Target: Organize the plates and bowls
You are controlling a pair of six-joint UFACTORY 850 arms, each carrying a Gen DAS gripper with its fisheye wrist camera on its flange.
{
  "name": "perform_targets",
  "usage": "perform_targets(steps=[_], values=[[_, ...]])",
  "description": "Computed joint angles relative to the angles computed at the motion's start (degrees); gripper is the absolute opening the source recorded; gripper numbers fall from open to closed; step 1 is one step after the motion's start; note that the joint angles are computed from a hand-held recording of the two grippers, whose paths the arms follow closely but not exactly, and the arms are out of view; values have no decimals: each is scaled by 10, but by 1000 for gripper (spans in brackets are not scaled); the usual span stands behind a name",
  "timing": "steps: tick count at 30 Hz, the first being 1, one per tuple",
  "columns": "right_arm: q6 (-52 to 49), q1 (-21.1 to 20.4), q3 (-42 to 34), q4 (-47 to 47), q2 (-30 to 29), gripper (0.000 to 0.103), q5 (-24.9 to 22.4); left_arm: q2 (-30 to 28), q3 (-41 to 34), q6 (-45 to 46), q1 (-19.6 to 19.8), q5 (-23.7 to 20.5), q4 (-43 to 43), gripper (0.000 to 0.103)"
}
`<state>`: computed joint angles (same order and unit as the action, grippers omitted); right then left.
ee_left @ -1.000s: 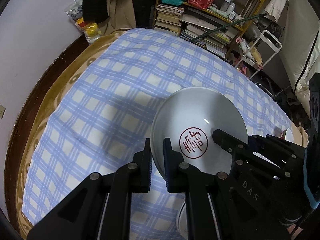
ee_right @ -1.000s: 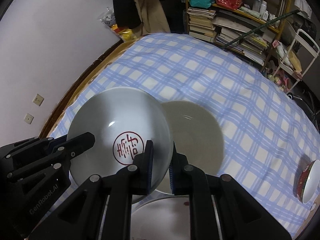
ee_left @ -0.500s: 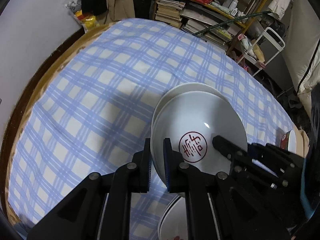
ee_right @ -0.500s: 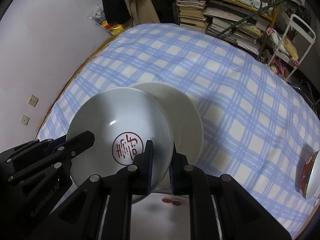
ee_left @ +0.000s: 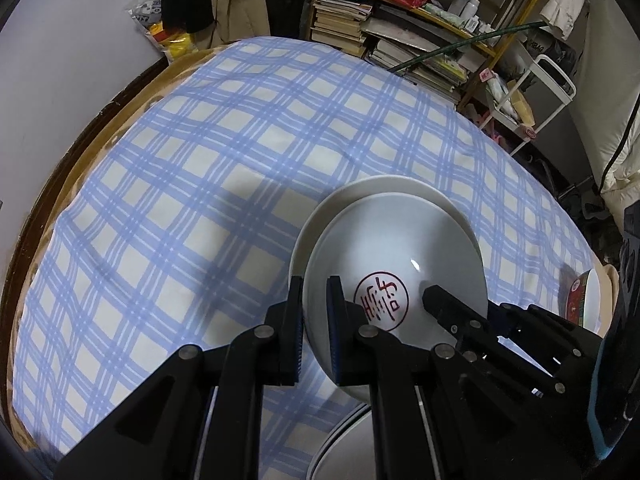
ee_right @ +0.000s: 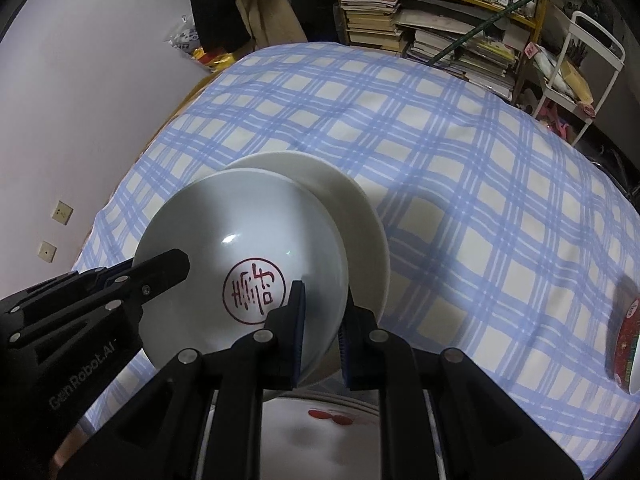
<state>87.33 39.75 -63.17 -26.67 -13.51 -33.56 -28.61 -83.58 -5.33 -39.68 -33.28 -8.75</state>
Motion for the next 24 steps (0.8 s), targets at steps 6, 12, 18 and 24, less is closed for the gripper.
perform_targets(steps=[6, 12, 18, 24], values=[[9, -5, 6, -6, 1, 15, 8, -5, -1, 3, -1, 8, -3, 10], [10, -10, -4, 2, -5, 15, -5, -4, 1, 3, -4, 12, 5, 10], [29, -9, 1, -13, 5, 15, -14, 1, 3, -15, -11, 14, 56, 10], [33, -16, 19, -10, 26, 16, 9, 0, 6, 21, 3, 8, -6, 10]])
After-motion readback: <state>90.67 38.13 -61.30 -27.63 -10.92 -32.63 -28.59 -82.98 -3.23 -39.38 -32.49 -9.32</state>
